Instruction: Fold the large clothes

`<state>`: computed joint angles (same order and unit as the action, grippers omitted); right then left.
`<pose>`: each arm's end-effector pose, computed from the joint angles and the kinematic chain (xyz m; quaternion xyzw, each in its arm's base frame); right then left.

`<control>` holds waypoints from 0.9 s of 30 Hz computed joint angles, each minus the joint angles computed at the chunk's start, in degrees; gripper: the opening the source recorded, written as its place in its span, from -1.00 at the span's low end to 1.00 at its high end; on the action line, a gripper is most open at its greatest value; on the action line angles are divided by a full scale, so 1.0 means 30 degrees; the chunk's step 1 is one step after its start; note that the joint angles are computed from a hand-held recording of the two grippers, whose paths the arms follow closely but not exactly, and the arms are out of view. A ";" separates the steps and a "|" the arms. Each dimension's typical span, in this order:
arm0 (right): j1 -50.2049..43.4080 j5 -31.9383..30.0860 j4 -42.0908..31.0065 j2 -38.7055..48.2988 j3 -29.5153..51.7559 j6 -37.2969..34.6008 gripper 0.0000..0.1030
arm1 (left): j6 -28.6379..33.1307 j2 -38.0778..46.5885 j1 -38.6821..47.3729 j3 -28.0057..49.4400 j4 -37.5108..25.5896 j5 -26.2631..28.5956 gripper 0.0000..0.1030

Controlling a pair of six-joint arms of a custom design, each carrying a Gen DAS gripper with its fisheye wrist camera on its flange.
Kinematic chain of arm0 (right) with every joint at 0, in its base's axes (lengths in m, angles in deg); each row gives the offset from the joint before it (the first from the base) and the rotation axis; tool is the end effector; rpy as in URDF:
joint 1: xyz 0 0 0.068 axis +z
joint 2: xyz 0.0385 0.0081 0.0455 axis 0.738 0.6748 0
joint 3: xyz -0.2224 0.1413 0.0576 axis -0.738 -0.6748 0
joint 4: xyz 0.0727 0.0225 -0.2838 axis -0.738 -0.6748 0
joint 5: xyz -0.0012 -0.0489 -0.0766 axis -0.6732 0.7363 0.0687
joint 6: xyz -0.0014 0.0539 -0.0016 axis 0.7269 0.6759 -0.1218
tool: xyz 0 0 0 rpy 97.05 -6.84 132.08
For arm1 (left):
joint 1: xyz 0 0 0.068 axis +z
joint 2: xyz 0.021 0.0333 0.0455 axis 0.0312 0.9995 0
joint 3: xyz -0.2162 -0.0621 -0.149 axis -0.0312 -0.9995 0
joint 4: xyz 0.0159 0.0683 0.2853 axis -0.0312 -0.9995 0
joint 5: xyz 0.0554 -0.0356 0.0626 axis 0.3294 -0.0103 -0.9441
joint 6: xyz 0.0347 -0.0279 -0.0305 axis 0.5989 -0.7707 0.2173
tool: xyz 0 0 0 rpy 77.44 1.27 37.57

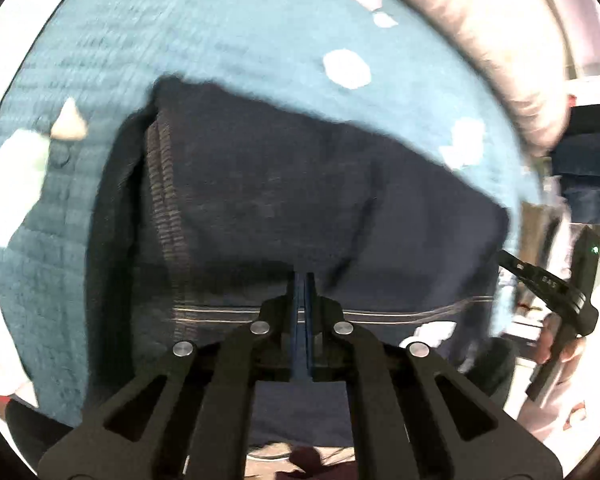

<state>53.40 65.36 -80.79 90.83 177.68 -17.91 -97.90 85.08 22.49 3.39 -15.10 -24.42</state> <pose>0.3674 0.0484 0.2759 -0.1814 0.9712 0.1512 0.0304 0.1552 0.0430 0.2378 -0.3477 0.9078 -0.2122 0.1001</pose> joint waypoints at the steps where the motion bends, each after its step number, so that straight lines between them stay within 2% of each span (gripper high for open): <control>1: 0.0416 -0.0835 -0.0567 -0.0011 0.0548 -0.0127 -0.95 | -0.0487 0.0043 -0.0322 0.0421 0.0279 -0.0060 -0.94; 4: 0.2363 -0.2183 -0.1203 0.0299 0.1502 -0.0176 -0.95 | -0.1564 0.1517 -0.1831 0.1335 0.1565 -0.0215 -0.94; 5: 0.3698 -0.2193 -0.0659 0.0580 0.1532 0.0831 -0.95 | -0.2099 0.2206 -0.2453 0.1553 0.2188 -0.0380 -0.94; 8: 0.5865 -0.3149 -0.0465 0.1597 0.1559 0.1323 -0.95 | -0.3148 0.4088 -0.3490 0.1856 0.4179 -0.0578 -0.94; 9: 0.6162 -0.3115 -0.0364 0.1594 0.1215 0.1323 -0.96 | -0.3083 0.4706 -0.3571 0.1966 0.4363 -0.0945 -0.94; 12: 0.6936 -0.0660 0.1459 0.2105 0.0117 0.1262 -1.00 | -0.2210 0.6239 -0.3580 0.1839 0.5044 -0.1112 -0.95; 14: 0.5907 -0.1998 0.0257 0.3394 0.1241 0.0794 -1.00 | -0.1326 0.6326 -0.3821 0.2430 0.4133 -0.1906 -0.95; 15: 0.5297 -0.1819 -0.0213 0.3772 0.1951 0.0709 -1.00 | -0.0687 0.6239 -0.3824 0.2685 0.3645 -0.2555 -0.95; 17: 0.4171 -0.2760 -0.1550 0.4473 0.3289 -0.0255 -1.00 | 0.0038 0.6008 -0.3099 0.2823 0.3166 -0.2133 -0.95; 18: 0.3577 -0.3296 -0.2432 0.4991 0.4051 -0.0466 -1.00 | 0.0201 0.6032 -0.2955 0.3056 0.2754 -0.2756 -0.95; 19: 0.3466 -0.2282 -0.2176 0.4549 0.3853 -0.0362 -1.00 | 0.0302 0.6153 -0.3027 0.3252 0.2520 -0.3520 -0.95; 21: 0.3369 0.0107 -0.0626 0.3557 0.3157 -0.0336 -1.00 | 0.0847 0.5805 -0.2235 0.3133 0.2290 -0.3075 -0.95; 24: 0.2178 -0.0085 -0.0521 0.4479 0.3518 0.0129 -1.00 | 0.1156 0.6121 -0.1571 0.2627 0.2760 -0.2635 -0.95; 27: 0.1632 -0.1060 -0.0134 0.5885 0.3312 0.0348 -1.00 | 0.1043 0.7477 -0.1636 0.1777 0.4337 -0.2433 -0.95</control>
